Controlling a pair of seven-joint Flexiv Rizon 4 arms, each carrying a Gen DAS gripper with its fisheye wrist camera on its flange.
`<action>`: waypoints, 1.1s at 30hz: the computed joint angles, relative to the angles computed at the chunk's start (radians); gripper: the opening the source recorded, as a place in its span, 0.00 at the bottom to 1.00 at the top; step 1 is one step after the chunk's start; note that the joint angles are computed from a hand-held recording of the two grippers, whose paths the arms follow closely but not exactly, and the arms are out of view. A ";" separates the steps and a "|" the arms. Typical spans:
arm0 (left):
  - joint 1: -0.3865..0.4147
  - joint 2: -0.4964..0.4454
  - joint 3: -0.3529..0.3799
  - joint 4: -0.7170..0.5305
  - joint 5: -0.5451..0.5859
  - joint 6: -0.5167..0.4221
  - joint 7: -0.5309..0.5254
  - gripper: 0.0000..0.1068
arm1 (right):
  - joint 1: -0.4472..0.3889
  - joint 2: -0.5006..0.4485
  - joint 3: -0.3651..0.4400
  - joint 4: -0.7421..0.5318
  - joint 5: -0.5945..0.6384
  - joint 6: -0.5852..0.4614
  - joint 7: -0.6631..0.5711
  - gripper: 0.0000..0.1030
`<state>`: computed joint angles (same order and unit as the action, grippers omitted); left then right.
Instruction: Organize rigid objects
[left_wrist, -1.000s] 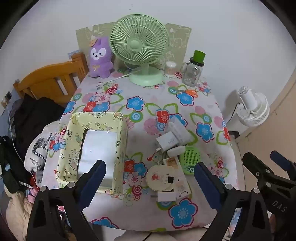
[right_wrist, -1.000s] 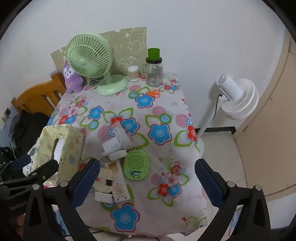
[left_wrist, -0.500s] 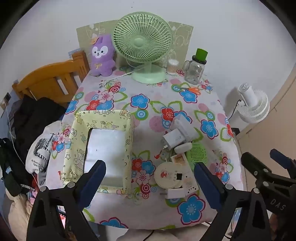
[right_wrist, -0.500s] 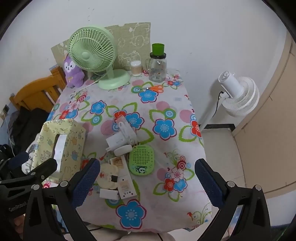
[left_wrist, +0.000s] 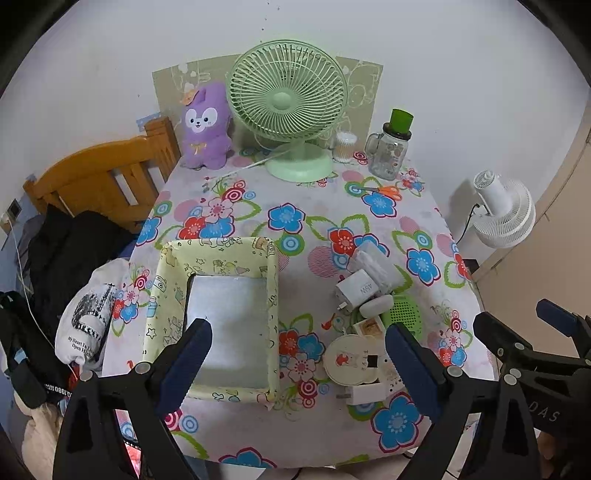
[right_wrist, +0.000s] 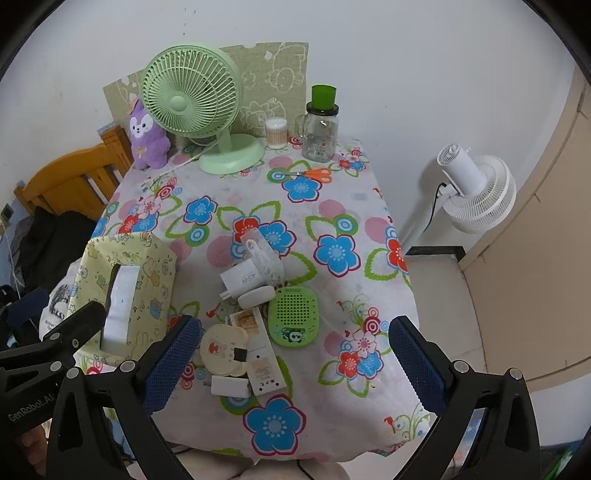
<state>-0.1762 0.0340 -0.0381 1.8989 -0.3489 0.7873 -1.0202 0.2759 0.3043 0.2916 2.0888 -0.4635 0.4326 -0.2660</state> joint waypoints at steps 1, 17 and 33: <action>0.000 0.000 -0.001 -0.002 0.003 -0.002 -0.007 0.89 | 0.001 -0.008 0.001 -0.008 -0.002 -0.005 0.001 1.00; 0.005 -0.006 0.001 -0.008 0.016 -0.006 0.010 0.87 | 0.004 -0.020 -0.006 -0.017 -0.006 0.011 0.006 1.00; -0.001 -0.004 -0.002 -0.007 0.027 -0.002 -0.013 0.87 | -0.016 -0.004 -0.009 -0.005 -0.021 0.040 -0.009 1.00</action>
<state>-0.1768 0.0301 -0.0400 1.8923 -0.3218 0.7855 -1.0328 0.2601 0.3001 0.2828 2.0840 -0.4850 0.4725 -0.2748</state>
